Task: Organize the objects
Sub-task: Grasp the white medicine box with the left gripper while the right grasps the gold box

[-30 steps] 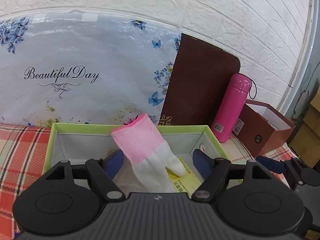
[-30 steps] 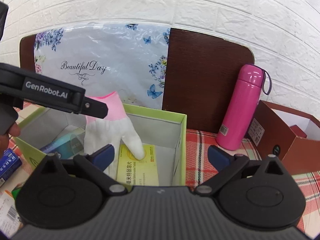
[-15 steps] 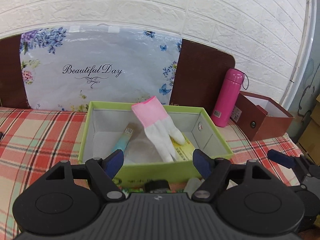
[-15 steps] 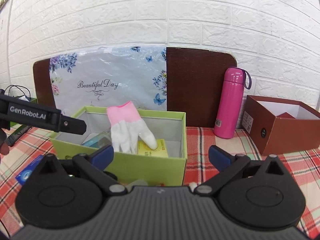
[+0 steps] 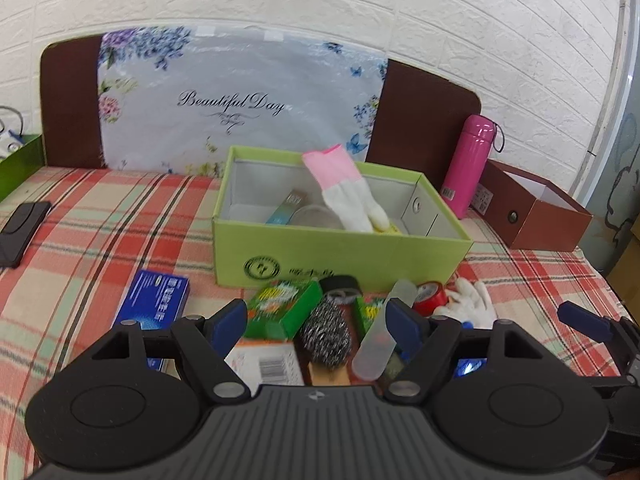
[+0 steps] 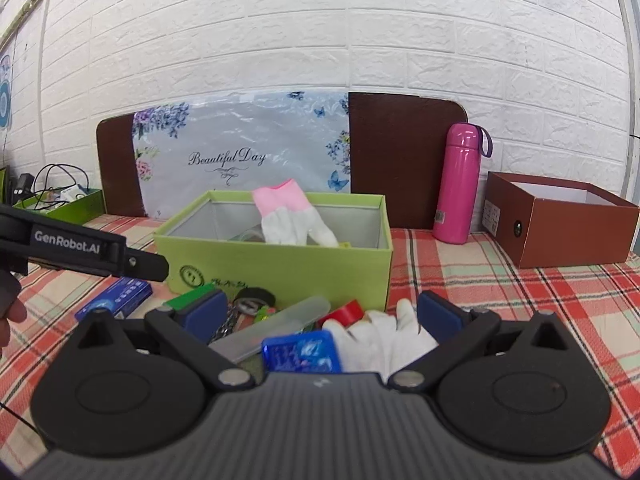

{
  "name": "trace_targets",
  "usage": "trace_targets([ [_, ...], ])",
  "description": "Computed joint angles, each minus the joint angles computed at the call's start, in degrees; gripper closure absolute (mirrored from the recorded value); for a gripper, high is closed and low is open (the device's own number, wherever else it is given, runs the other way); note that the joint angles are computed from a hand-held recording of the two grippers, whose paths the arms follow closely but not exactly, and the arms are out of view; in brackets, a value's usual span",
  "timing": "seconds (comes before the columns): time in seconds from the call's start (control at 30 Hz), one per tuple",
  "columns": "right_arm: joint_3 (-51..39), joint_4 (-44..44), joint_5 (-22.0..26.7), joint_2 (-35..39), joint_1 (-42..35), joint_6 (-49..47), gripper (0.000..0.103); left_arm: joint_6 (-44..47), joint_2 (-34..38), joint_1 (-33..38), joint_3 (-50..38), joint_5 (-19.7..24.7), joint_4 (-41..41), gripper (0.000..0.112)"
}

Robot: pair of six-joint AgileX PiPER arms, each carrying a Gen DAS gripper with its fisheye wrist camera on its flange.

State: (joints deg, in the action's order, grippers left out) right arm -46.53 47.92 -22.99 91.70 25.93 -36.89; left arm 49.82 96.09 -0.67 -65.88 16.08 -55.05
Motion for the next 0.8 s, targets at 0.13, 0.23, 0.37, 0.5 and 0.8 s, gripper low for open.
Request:
trace_targets([
  [0.13, 2.52, 1.95, -1.85, -0.58, 3.20, -0.52, 0.000, 0.74, -1.25, 1.45, 3.45, 0.04, -2.08, 0.033],
  [0.23, 3.33, 2.76, -1.86, -0.20, 5.36, -0.51, 0.001, 2.03, -2.21, 2.81, 6.26, -0.31, -4.11, 0.033],
  [0.37, 3.05, 0.93, 0.61, 1.75, 7.25, 1.90, 0.013, 3.34, -2.77, 5.39, 8.85, 0.45, -5.53, 0.033],
  [0.5, 0.53, -3.28, 4.49, 5.25, 7.86, 6.80, 0.029, 3.92, -2.79, 7.84, 10.42, 0.74, -6.05, 0.033],
  [0.8, -6.01, -18.93, 10.59, 12.38, 7.20, 23.21, 0.057, 9.13, -1.52, 9.35, 10.52, 3.34, -10.89, 0.033],
])
